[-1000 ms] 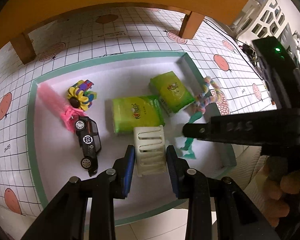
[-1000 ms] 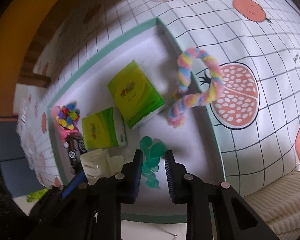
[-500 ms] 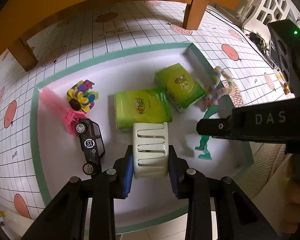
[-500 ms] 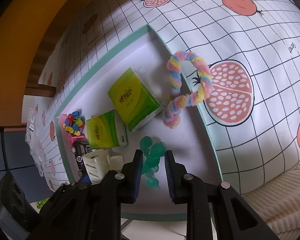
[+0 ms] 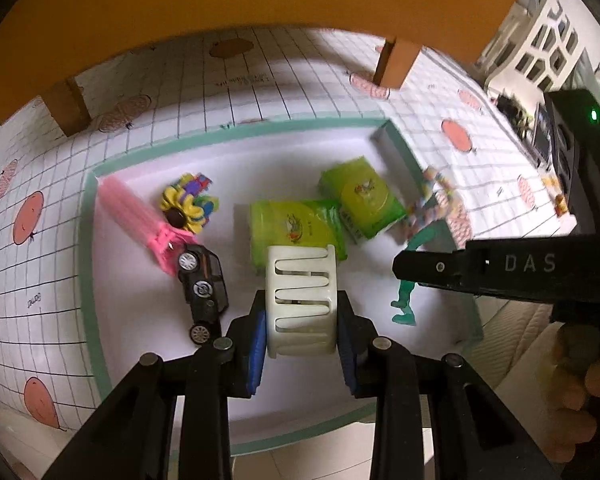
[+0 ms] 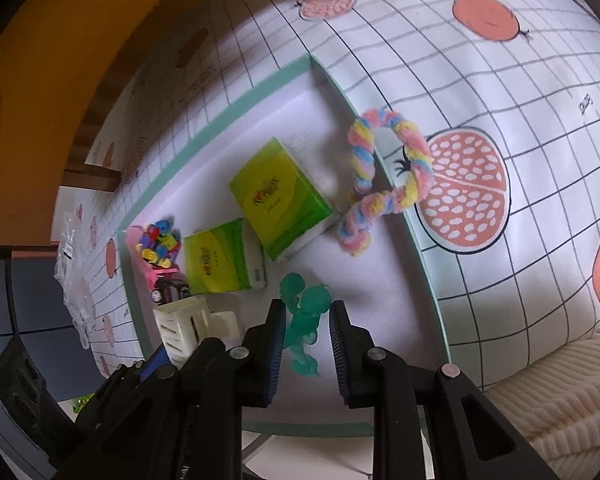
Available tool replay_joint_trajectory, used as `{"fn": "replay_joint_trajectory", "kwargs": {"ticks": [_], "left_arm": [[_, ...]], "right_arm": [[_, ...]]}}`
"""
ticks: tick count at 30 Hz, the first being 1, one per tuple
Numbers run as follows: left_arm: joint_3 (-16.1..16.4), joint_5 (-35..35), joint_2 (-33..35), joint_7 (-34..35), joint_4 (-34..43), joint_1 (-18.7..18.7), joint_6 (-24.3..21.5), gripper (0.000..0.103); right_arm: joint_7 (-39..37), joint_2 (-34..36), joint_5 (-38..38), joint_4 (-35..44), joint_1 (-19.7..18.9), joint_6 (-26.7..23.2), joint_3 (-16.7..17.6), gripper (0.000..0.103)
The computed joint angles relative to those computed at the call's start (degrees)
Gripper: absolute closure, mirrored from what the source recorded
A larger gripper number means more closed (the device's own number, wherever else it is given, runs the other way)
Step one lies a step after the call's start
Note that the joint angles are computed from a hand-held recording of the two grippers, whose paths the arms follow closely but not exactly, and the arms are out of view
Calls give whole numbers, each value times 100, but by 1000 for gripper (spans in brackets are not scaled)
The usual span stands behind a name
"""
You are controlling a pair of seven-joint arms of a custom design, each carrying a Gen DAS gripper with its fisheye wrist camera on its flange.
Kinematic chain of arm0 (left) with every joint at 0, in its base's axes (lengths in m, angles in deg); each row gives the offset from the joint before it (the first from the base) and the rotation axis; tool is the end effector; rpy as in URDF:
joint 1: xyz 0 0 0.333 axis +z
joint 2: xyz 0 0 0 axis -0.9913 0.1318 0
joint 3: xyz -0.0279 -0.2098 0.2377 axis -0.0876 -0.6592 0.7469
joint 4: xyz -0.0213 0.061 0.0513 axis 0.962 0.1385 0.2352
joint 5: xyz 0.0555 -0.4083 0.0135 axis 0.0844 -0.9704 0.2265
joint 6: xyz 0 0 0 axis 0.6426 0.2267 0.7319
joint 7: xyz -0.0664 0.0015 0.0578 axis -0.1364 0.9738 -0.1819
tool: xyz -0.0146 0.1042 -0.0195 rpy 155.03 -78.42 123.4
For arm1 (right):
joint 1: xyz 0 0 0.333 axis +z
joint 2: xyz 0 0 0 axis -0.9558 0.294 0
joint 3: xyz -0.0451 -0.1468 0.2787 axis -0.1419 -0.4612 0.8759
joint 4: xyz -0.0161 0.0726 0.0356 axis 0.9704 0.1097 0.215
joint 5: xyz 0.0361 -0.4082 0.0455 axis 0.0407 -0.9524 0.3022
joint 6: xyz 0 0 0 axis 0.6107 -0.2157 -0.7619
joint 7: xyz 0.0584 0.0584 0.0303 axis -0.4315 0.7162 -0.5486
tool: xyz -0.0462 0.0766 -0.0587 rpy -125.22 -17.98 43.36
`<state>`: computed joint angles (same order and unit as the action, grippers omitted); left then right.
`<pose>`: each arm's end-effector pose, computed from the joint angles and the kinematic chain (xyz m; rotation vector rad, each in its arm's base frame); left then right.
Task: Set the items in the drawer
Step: 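Carry the clip and figure into the open drawer and open both tools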
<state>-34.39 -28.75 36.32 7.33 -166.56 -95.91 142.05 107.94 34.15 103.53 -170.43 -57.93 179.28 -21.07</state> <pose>0.4911 -0.2553 0.4282 -2.2078 1.9249 -0.5109 0.5572 0.1926 0.3704 -1.3324 2.2934 0.3510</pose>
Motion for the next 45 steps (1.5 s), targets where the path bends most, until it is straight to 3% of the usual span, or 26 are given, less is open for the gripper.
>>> {"fn": "replay_joint_trajectory", "kwargs": {"ticks": [10,16,20,29,35,39,45], "left_arm": [[73,187,-984,207,153,248,691,71],[39,685,-1031,309,826,661,911,71],[16,1064,-760,217,1404,936,809,71],[277,1160,-119,276,2208,998,235,71],[382,1213,27,142,2333,995,81,68],[402,1192,-181,84,2055,1023,168,57],[408,1148,-272,-38,1911,1070,177,46]], "right_arm": [[-464,-930,35,-117,102,320,-133,79],[-293,-1293,-1028,601,105,507,-204,79],[-53,-1001,-1812,1494,37,227,-213,79],[510,38,-3025,3150,-16,-663,-223,79],[312,261,-2992,3421,-59,-905,-216,76],[207,416,-3145,3639,-24,-1114,-215,74],[19,468,-3147,3710,-17,-1276,-204,58]]}}
